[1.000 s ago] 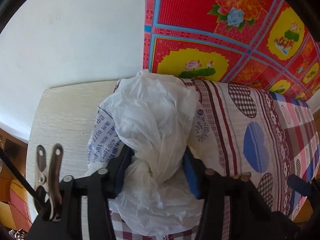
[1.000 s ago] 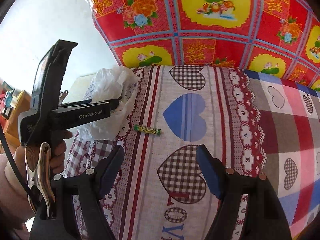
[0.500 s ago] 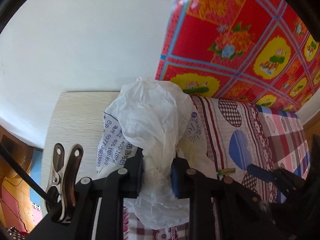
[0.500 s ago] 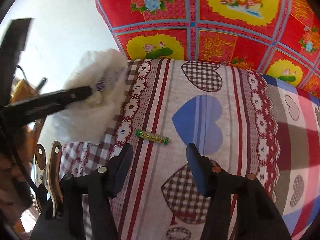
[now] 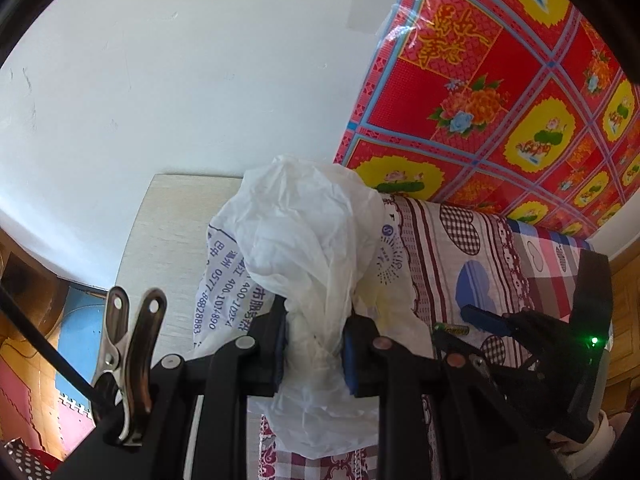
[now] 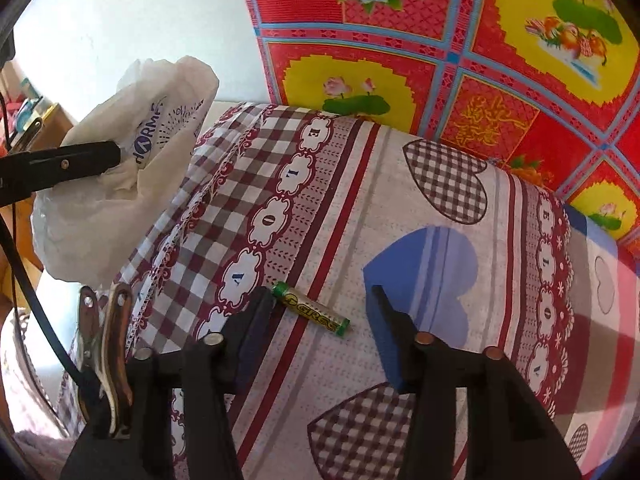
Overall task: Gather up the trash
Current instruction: 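Close the left tool on the white plastic bag while the right tool grasps the green battery, then carry the bag in the left tool and battery in the right tool to the bucket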
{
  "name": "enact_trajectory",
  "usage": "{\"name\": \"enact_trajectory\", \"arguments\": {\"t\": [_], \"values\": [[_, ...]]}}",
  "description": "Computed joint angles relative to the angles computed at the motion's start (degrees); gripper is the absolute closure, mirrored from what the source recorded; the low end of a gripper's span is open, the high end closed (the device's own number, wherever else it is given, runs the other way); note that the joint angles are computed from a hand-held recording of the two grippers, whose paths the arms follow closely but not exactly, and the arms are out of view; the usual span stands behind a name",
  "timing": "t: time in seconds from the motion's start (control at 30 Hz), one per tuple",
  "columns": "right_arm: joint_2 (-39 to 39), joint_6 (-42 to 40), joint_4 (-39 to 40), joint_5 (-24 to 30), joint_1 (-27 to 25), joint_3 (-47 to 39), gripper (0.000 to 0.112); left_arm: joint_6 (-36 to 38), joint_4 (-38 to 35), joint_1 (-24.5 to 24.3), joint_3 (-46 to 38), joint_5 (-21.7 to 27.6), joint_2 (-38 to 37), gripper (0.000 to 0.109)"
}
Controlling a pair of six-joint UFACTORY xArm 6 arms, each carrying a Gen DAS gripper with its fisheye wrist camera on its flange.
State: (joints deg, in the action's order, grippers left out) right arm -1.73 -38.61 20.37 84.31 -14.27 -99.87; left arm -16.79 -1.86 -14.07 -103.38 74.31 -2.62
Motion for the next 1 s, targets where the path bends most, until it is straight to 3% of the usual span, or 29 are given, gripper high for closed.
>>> {"name": "enact_trajectory", "arguments": {"t": [0.27,0.6,1.0], "values": [[-2.44,0.86,1.05,1.18,-0.40,1.79,0.100,1.84,-1.33,0.52,-1.54,0.72,0.43,0.086],[-6.73,4.93,5.22,5.03,-7.19,4.04,0.101,4.36,-3.65,-1.78,-2.59,1.70,0.28,0.086],[-7.96,8.73,9.04,10.04,-18.32,-0.08,0.101,6.85,-4.86,-8.11,-6.93,3.79,2.46,0.086]]}}
